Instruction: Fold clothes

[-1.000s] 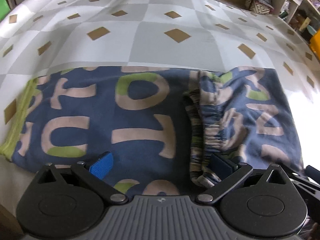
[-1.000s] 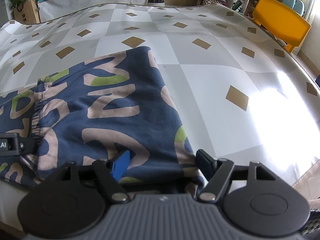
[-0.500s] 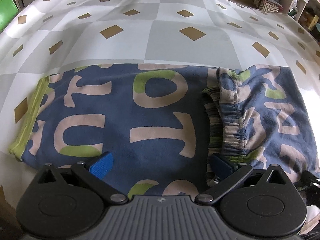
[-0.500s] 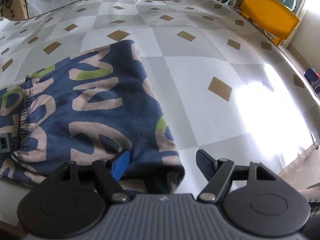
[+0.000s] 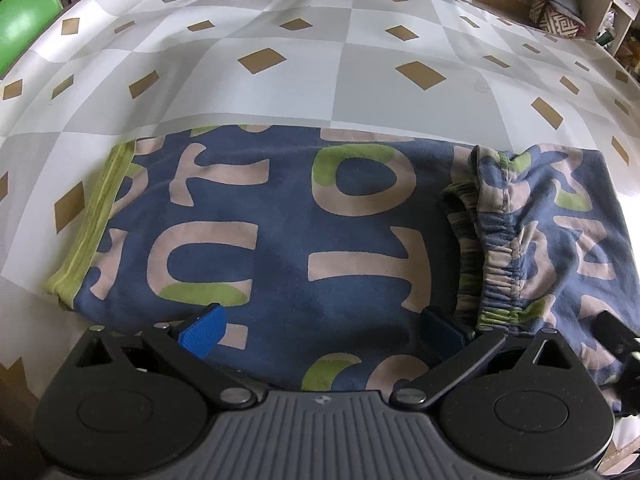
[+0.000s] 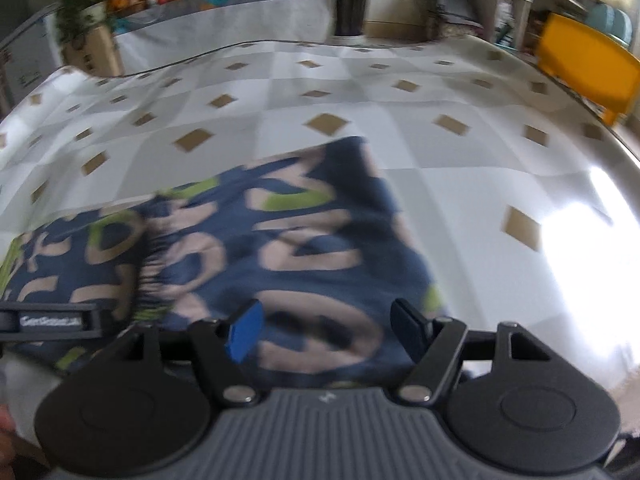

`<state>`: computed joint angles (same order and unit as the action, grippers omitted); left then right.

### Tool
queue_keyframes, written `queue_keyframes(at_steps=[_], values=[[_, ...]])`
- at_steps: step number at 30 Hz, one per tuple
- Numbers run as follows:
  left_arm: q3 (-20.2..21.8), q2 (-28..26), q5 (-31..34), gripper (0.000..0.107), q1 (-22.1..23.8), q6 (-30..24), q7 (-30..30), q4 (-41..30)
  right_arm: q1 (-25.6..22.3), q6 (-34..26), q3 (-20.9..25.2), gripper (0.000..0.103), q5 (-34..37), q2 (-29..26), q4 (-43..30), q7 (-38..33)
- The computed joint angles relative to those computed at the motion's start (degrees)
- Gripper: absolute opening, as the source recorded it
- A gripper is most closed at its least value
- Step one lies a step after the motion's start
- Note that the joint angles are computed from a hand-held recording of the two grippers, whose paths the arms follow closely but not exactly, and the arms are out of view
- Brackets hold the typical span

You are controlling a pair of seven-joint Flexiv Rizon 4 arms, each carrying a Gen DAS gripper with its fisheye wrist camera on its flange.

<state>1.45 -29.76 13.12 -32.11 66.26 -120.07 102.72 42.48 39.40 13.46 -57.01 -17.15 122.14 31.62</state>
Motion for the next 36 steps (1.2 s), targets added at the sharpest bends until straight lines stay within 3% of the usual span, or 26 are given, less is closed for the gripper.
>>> queue_keyframes(at_steps=[4, 10, 23, 36], values=[[0.2, -0.2, 0.7, 0.103, -0.3, -1.0, 0.4, -0.4, 0.0, 2.6, -0.9, 0.069, -2.8, -1.9, -1.4, -1.6], [-0.1, -0.3, 0.8, 0.103, 0.2, -1.2, 1.0, -0.3, 0.0, 5.6, -1.2, 0.069, 0.5, -4.3, -2.6, -4.5], [-0.1, 1.4, 1.5, 0.103, 0.9, -2.1, 3.2, 1.4, 1.2, 5.6, -1.7, 0.07, 4.7, -4.0, -3.3, -6.4], [0.1, 3.7, 2.1, 0.103, 2.5, -2.2, 0.9, 3.5, 2.1, 4.6, -1.3, 0.07, 4.1, -4.5, -5.4, -6.7]])
